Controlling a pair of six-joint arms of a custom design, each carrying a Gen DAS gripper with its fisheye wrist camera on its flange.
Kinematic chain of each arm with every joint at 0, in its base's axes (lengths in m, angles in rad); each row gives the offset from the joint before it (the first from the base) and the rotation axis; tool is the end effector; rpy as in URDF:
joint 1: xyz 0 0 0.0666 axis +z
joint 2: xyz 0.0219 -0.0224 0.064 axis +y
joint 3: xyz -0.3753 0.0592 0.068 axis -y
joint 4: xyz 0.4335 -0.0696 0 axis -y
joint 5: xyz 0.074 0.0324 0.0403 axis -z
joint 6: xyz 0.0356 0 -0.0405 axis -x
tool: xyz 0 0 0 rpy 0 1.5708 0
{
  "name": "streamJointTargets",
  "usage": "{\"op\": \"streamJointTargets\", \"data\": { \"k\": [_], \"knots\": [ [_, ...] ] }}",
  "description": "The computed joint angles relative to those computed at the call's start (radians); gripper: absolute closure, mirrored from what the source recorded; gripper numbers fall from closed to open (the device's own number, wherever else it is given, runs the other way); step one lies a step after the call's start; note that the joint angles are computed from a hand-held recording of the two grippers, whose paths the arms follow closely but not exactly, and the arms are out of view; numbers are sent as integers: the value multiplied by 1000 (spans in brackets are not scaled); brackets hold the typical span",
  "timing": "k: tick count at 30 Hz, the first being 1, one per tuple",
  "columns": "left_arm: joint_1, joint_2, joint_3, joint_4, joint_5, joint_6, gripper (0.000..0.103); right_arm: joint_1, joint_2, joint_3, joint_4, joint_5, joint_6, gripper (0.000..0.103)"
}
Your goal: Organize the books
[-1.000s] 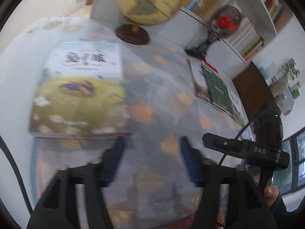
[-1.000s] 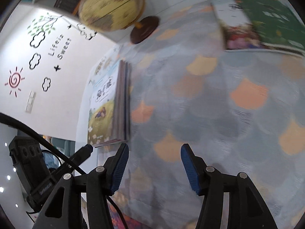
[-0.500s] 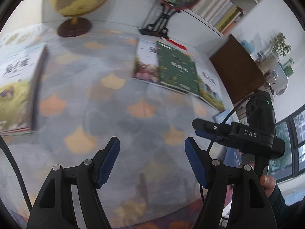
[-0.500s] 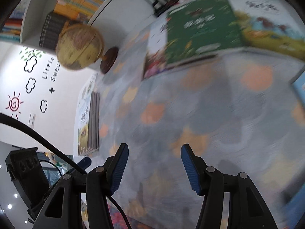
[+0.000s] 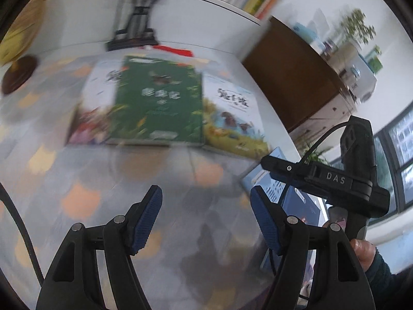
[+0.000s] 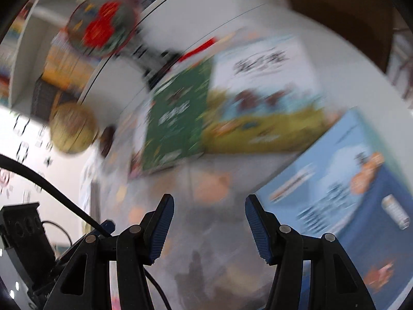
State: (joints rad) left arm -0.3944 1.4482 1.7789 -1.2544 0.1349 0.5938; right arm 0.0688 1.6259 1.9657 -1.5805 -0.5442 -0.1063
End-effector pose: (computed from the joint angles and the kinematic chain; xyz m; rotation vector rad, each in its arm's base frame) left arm 0.4774 -0.2043 0.5649 -0.1984 2.5699 -0.5631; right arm 0.5503 0.0560 0.5472 -0.0763 2.7555 0.8055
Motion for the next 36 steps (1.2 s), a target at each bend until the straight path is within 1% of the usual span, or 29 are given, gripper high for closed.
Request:
{"op": "streamJointTargets", "data": {
  "k": [2, 3, 6, 8, 10, 12, 15, 17, 18, 20, 23, 25, 27, 29, 30, 33, 35, 36],
  "knots": [
    [5, 55, 50, -11, 12, -22, 34, -25, 29, 31, 24, 34, -47, 47],
    [11, 87, 76, -6, 33, -30, 34, -36, 47, 49, 33, 51, -72, 47],
    [31, 179, 153, -18, 80, -33, 34, -59, 105, 111, 39, 94, -115, 47],
    [38, 219, 186, -18, 91, -45, 34, -71, 153, 158, 31, 115, -138, 47],
    [42, 276, 239, -38, 91, -75, 34, -78, 182, 184, 30, 123, -150, 47],
    [45, 311, 268, -39, 98, -91, 35, -81, 195, 193, 38, 136, -150, 48],
    [50, 344, 288, -31, 116, -96, 36, -76, 203, 198, 49, 154, -116, 48],
    [51, 356, 290, -23, 131, -97, 36, -67, 208, 198, 50, 187, -93, 48],
    [50, 359, 289, -20, 134, -99, 36, -66, 209, 193, 52, 185, -82, 48],
    [46, 355, 280, 1, 130, -111, 36, -62, 211, 185, 55, 180, -72, 56],
    [47, 361, 284, 9, 147, -118, 36, -56, 207, 172, 83, 214, -61, 58],
    [48, 363, 281, 23, 165, -117, 36, -52, 215, 181, 83, 227, -49, 58],
    [47, 364, 280, 33, 166, -119, 36, -50, 232, 202, 74, 242, -48, 58],
    [47, 366, 281, 41, 173, -117, 36, -54, 257, 224, 47, 226, -60, 57],
    [48, 367, 279, 49, 182, -113, 36, -56, 256, 220, 56, 219, -59, 57],
    [51, 363, 267, 72, 190, -102, 36, -51, 265, 237, 35, 230, -22, 57],
    [59, 351, 249, 87, 216, -78, 36, -51, 264, 240, 33, 223, -2, 54],
    [65, 333, 226, 109, 238, -53, 36, -53, 266, 242, 30, 209, 5, 54]
  ]
}}
